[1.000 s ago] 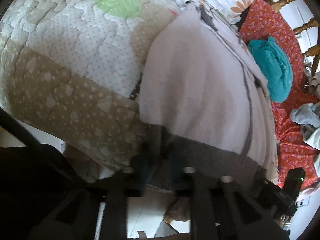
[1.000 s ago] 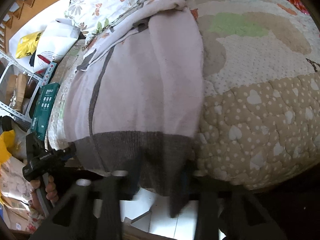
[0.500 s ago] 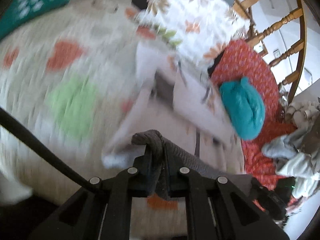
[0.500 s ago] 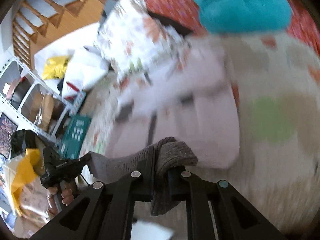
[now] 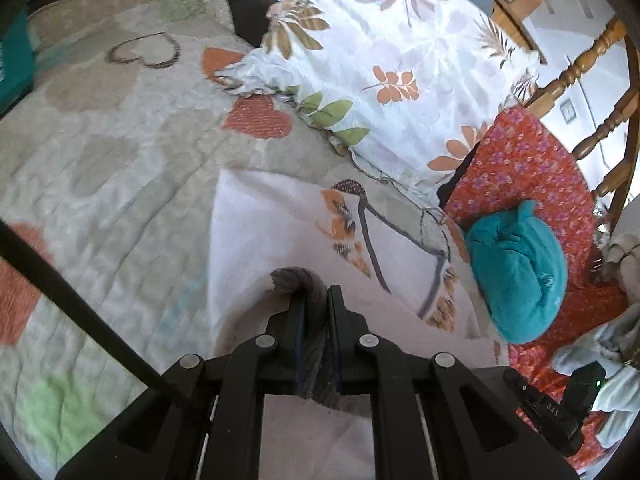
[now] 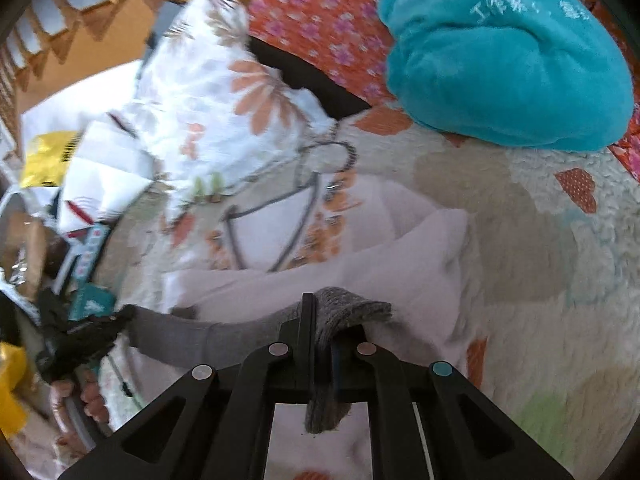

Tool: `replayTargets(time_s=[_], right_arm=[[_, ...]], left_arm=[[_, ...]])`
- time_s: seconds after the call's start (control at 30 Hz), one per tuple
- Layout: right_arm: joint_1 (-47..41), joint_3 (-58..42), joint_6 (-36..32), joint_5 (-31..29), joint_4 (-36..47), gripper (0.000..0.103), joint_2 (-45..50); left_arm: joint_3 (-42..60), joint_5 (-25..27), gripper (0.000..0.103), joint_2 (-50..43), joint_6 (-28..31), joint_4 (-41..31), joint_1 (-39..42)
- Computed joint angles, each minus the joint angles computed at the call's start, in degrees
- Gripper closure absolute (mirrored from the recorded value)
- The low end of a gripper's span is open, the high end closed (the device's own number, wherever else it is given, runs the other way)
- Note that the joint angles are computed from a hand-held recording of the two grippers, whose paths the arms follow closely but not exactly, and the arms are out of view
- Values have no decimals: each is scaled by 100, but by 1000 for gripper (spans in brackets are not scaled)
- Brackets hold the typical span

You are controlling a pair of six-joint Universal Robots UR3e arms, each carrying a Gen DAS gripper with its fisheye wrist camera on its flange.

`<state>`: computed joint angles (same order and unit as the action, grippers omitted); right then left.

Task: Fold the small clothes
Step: 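Lift the grey hem with both grippers and fold it toward the collar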

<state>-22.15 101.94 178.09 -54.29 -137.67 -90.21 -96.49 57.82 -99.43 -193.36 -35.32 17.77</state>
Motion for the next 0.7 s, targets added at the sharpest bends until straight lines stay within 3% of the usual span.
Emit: replayTargets(time_s=[0.17,0.2,0.23,0.3,0.33,0.4,0.43,0.7], right_arm=[[135,-1167,532,-131,-350,97,1440],[96,-1332,607,-17,-382,97,1649],[78,-1475,698,28,-446,97,1839],[168,-1747,833,-263,-577,91,2127],[238,-1856,799,-457,-586,85,2214],[432,-1919,675,-1066,-741,38,2246],[491,-1828,636,-1304,-957,32,2197],[280,-1316,448,-1280,-1102,30,1551]], left_arm=[[1170,478,88,-1027,-287,227,-396],[1340,537,77,-1189,-418,292,-419],[1404,603,60,-1286,-606,432,-414],[1340,748,44,-1328,-1023,772,-361],[1327,784,42,-1330,-1164,818,-321],[1422,713,42,-1326,-1162,531,-222],[1427,711,42,-1311,-1137,461,-198],[983,1196,41,-837,-514,203,-252]])
